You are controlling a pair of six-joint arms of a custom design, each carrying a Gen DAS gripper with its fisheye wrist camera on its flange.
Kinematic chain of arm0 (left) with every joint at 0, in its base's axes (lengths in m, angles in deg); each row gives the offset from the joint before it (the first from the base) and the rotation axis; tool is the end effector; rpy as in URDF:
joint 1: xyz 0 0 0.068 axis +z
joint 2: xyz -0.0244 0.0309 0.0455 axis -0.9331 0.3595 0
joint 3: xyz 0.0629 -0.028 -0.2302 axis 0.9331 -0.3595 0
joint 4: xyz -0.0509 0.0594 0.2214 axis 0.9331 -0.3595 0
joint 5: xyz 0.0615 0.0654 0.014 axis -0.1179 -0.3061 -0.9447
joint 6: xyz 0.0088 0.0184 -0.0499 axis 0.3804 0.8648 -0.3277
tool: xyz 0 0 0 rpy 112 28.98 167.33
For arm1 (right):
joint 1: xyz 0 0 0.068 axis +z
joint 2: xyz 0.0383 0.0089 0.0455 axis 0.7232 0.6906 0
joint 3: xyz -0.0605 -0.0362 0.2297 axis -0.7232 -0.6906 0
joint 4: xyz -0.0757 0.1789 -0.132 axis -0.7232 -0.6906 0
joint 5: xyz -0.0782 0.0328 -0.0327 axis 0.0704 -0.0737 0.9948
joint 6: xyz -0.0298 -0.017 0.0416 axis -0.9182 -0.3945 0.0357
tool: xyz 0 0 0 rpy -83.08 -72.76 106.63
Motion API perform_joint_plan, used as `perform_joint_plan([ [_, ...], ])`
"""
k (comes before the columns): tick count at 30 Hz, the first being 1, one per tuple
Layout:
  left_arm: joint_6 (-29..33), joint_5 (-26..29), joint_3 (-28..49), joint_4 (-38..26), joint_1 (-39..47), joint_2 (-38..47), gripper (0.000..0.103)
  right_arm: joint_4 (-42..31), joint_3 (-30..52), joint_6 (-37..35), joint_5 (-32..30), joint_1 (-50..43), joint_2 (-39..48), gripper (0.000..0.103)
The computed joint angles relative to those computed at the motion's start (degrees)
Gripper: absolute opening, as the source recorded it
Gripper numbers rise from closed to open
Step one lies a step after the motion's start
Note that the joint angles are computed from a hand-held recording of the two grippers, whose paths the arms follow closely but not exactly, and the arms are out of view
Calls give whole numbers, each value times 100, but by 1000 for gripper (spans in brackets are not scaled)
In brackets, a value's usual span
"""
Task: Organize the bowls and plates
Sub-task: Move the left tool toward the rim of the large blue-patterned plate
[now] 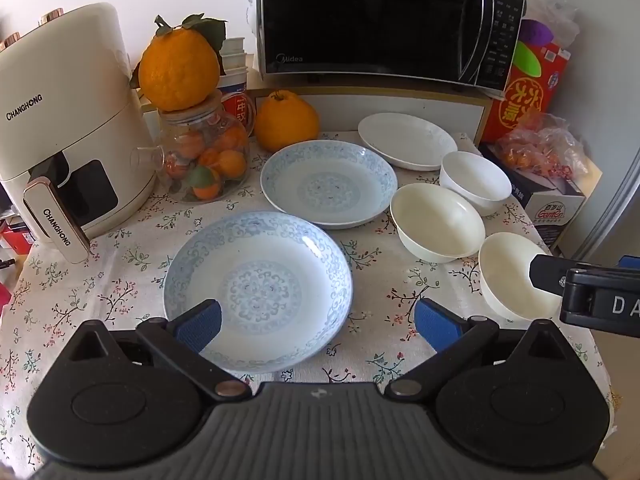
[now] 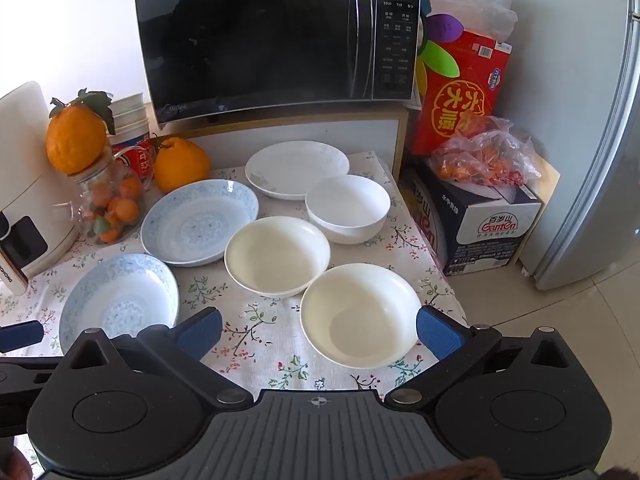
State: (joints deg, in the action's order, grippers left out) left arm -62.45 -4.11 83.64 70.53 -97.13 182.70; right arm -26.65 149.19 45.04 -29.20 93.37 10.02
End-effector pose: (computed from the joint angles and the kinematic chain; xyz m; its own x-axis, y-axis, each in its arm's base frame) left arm 0.2834 -0.1508 0.1908 -0.6703 0.3114 -0.6736 0.4280 0.9037 -0.0081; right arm 0.2194 0.2019 0.2266 -0.6479 0.3396 -0.6818 0.4392 0.8979 0.0299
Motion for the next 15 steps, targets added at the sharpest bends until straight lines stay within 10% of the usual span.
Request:
perform_joint_plan([
  [15, 107, 355, 353, -385, 531, 167, 103, 571, -57, -285, -432, -180, 215, 103],
])
